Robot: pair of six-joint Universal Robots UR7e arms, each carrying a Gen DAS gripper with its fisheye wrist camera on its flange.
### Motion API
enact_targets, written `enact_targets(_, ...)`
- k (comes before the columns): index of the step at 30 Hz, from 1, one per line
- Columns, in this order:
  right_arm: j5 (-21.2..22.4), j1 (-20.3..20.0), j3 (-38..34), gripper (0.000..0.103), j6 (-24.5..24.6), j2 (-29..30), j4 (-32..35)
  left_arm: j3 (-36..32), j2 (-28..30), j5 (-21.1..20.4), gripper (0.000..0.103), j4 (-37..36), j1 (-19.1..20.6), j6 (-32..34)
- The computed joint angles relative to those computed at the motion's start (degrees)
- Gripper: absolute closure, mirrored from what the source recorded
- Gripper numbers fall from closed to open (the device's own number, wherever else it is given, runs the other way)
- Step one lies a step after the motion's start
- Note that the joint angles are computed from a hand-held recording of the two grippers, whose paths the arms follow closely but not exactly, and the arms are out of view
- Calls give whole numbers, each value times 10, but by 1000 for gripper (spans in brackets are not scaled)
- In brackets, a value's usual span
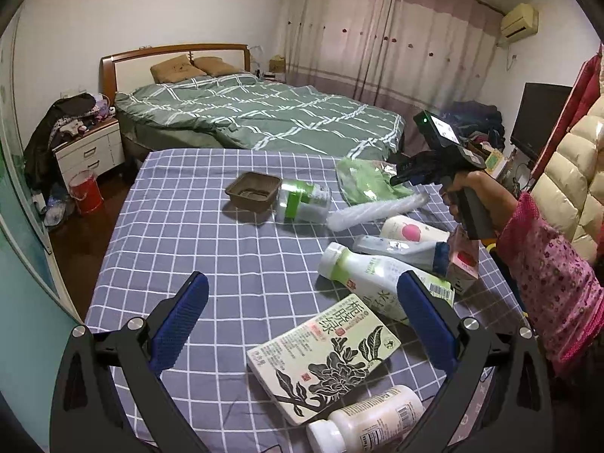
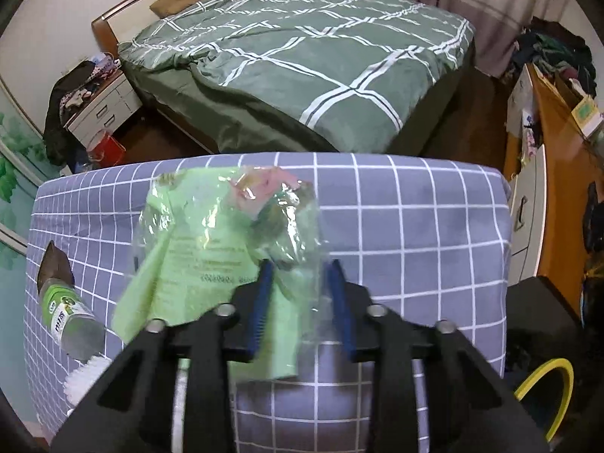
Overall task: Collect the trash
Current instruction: 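Carry the green bag into the bin and open the right gripper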
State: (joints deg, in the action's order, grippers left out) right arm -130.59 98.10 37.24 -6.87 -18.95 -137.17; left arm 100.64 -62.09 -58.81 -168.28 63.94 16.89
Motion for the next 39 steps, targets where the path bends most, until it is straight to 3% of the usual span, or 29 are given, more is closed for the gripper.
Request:
enact_targets(5,25,8,89,96,-22,-48,-89,0,1,-5,5,7,-1,-9)
enact_targets(12,65,23,241,97,-34,-149,-229,8,1,-14,5,8,-10,-5)
enact_targets(20,60,24,438,97,-46,-285,-396,16,0,-25,5,8,-22,-1)
enact_targets(29,-2,-32,650,97,-8,-415,-548,23,2,-42,5,8,-29,-4)
enact_targets(36,-49,-92,729,97,25,-446,-603,26,9,-45,5,13,-36,1)
enact_targets(39,-42,-114,742,97,39,-449,-605,30,9,-42,5,12,-39,2)
